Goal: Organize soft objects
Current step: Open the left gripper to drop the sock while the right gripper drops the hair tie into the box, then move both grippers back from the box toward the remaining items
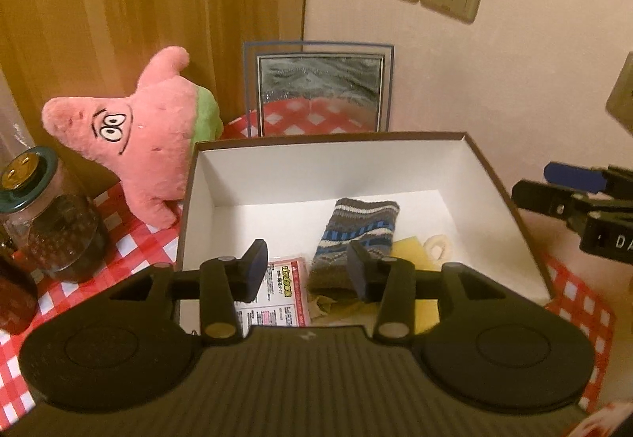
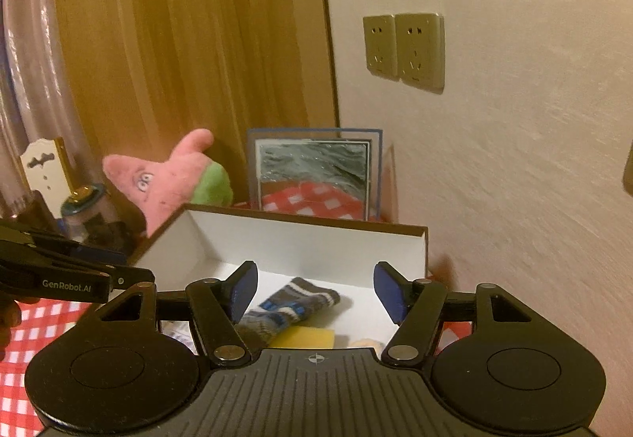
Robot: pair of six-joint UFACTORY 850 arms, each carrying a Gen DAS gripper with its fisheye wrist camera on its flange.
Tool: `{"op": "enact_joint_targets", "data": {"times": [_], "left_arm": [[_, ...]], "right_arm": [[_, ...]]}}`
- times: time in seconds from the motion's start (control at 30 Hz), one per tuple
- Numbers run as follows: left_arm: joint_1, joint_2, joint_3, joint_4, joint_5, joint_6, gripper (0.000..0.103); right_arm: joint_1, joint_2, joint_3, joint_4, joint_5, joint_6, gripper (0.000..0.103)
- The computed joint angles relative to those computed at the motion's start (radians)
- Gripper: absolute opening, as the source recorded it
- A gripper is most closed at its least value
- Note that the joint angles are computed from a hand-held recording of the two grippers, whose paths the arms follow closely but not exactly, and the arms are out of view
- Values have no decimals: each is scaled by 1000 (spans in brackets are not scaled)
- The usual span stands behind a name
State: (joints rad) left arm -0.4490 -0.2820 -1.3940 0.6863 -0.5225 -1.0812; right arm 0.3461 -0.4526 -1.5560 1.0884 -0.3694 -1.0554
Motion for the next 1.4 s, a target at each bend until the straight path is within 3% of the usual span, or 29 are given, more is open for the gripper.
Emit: {"op": "enact_joint_targets", "data": {"times": [0.2, 0.47, 0.77, 0.97, 1.4], "left_arm": [[-35, 87, 78, 77, -8, -110, 49], [-100, 215, 203, 159, -45, -240, 49], [-187, 349, 344, 191, -106, -348, 49], [-238, 419, 424, 161, -163, -394, 49], [-335, 536, 571, 63, -205, -446, 49]], "right_arm": [[-3, 79, 83, 46, -12, -14, 65], [-5, 211, 228, 67, -27, -10, 66], [-23, 346, 379, 86, -96, 46, 66], [-5, 437, 475, 4, -104, 120, 66], [39, 558, 633, -189, -134, 365, 66]]}}
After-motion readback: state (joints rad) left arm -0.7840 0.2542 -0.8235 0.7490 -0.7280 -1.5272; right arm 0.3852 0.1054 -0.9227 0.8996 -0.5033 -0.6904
